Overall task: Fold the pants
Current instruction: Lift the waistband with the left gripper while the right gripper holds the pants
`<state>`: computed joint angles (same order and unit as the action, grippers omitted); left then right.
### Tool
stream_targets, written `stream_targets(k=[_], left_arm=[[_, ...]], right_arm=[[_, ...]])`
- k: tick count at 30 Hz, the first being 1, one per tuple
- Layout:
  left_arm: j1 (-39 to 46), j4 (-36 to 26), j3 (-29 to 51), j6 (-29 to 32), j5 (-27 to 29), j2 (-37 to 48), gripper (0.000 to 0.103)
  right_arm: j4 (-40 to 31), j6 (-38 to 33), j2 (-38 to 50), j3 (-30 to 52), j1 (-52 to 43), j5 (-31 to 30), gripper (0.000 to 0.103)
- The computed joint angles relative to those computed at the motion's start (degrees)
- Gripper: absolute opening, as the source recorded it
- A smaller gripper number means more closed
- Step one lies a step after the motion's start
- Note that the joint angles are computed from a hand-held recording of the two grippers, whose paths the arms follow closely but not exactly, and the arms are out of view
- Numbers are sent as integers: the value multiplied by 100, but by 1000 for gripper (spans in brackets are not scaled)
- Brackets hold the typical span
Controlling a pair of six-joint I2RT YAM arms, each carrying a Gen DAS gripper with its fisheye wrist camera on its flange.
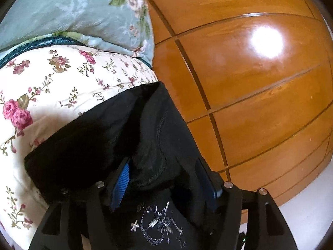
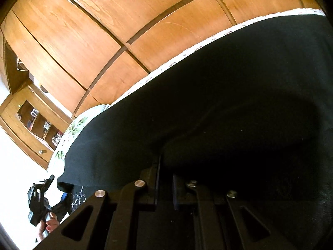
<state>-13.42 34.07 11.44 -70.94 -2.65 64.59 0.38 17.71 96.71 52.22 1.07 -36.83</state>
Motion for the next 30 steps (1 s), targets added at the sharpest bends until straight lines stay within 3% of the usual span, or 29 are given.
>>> stream_targets(k=[1, 2, 3, 4, 5, 7, 12, 16, 18, 20, 24, 27, 30], left_arm=[[106, 30, 51, -22, 103, 83, 60], [198, -299, 234, -22, 148, 117, 45], [300, -565, 396, 20, 232, 159, 22], [414, -823, 581, 96, 364, 246, 17], [546, -1014, 711, 167, 513, 287, 16], [836, -830, 738, 242, 774, 214, 13], [1561, -561, 677, 451, 1186, -701, 7], [1939, -1072, 424, 810, 1417, -1582, 7], [2015, -1638, 163, 912, 1395, -2017, 3], [1932, -2112, -58, 856, 1278, -2357, 4], [1474, -3055, -568, 604, 982, -3583, 27], [793, -2898, -857, 276, 779, -4034, 41], [230, -2154, -675, 298, 767, -2913, 53]], right_arm=[[-44, 23, -31, -4, -5, 36, 8], [-63, 51, -50, 10, 13, 102, 8], [-114, 28, -85, 28, 31, 137, 9], [-209, -23, -118, 51, 16, 134, 9], [-343, -97, -178, 59, -44, 108, 9], [-472, -30, -352, 107, -80, 52, 9], [-629, -210, -1339, -6, -215, -369, 9], [-1209, -993, -2117, -269, -102, -422, 9], [-1562, -1469, -2176, -423, 5, -284, 9], [-1827, -1651, -1927, -526, 63, -103, 9], [-1926, -1460, -1195, -422, -186, -457, 9], [-1874, -1505, -1178, -426, -185, -465, 9], [-1870, -1540, -1224, -508, -226, -493, 9]])
